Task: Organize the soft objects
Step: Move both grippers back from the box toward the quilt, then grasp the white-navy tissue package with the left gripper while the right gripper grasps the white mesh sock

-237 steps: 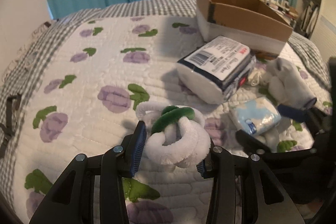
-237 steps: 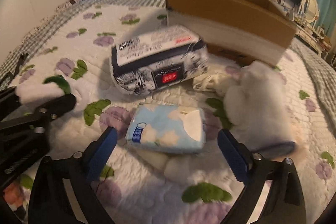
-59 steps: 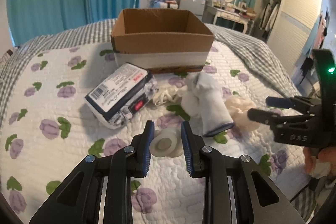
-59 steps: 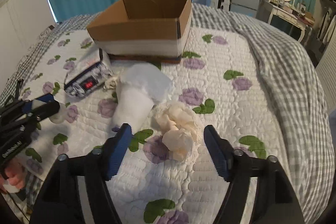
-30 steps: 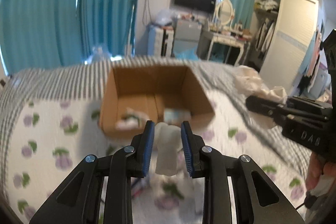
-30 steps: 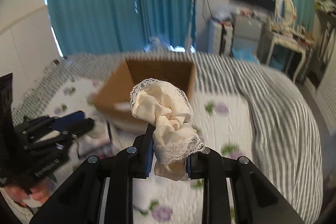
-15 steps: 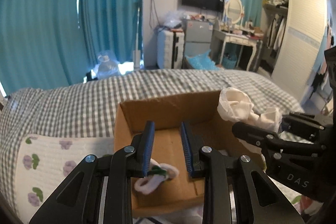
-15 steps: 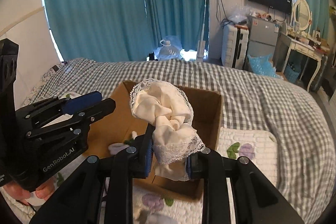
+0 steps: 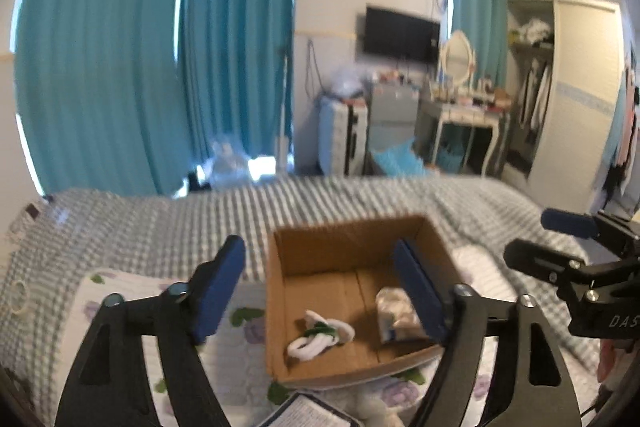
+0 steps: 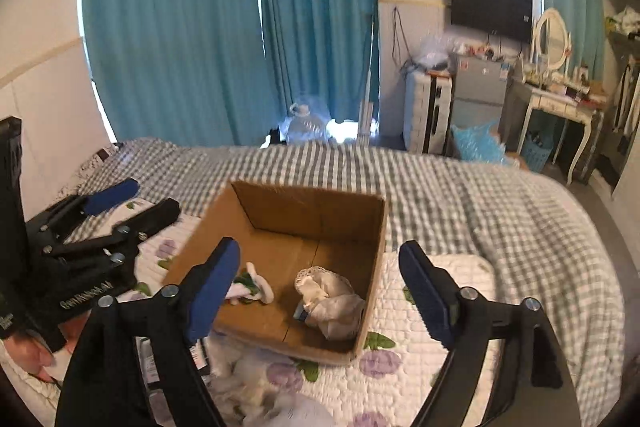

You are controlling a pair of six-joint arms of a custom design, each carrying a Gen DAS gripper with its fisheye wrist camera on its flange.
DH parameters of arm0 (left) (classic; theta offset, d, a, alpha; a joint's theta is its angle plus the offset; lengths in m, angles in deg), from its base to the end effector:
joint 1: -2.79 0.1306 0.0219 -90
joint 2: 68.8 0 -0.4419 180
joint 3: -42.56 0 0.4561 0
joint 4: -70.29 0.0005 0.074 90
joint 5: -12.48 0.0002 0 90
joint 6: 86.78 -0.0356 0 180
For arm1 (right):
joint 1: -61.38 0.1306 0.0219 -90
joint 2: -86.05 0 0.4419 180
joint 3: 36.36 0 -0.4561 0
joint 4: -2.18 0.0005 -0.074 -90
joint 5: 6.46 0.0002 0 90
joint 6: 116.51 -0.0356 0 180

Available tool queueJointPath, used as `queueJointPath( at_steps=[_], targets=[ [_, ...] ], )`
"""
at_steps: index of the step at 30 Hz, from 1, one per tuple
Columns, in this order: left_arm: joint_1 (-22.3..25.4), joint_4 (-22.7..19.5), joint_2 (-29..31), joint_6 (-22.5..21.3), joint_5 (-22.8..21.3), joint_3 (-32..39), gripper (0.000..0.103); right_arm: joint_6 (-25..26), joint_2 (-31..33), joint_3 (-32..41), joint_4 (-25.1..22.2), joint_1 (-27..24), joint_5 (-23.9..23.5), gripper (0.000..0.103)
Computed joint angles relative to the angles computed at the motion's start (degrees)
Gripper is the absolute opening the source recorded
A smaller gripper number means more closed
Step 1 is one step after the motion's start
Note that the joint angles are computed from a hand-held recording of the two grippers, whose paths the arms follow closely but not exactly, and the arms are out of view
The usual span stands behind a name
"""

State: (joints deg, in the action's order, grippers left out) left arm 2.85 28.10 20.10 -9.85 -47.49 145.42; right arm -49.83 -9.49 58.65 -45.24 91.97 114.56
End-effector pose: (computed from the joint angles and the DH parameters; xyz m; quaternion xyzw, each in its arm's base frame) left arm 0.5483 -0.0177 0.6327 0.2260 0.8085 -0.1642 0.5180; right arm 0.4496 0.2439 0.5911 0.0647 0.8677 -0.0179 0.4925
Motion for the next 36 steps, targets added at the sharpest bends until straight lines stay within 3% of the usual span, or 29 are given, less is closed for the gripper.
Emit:
queueJointPath(
  at_steps=[2,7,11,13,19,24,30,33,36],
  targets=[
    [1.52,0.35,-1.77,0.68,1.53,0.22,0.083,-0.20,-0.84,1.42,-2.44,2.33,3.13,0.092],
    [5.94,-1.91,-4.65,0.52,5.85,1.08,0.087,-3.14,-2.35,4.32,-9.25,8.16,8.15,0.094],
    [8.49,-6.58,-5.40,-4.13,7.80,0.15,0.087,-6.11,-2.83,3.53,-12.03,10.95,9.35,0.094],
    [8.90,-8.33,-5.71,-7.07,6.26,-2.12,0.087,-8.14,-2.88,2.22,-12.82,11.55,8.34,0.094],
    [8.50,-13.17,-4.93,-16.48,2.21,-10.33,0.087,-14.24,-1.86,-5.46,-11.92,10.17,2.74,0.094],
    [8.01,-17.15,-0.49,-18.32,-1.35,-12.29,0.087,-17.04,0.38,-11.72,-9.93,6.71,-5.47,0.094],
    [7.53,-20.66,0.99,-22.83,-1.35,-13.64,0.087,-20.48,1.94,-15.96,-6.18,2.11,-12.95,0.093],
    [5.60,-17.50,0.56,-23.81,-6.15,-15.83,0.087,-20.75,2.07,-17.43,-2.81,0.40,-17.49,0.082],
    [4.89,-18.24,2.55,-21.89,-8.73,-14.81,0.087,-19.75,2.41,-17.82,-1.40,0.27,-18.54,0.074]
  ],
)
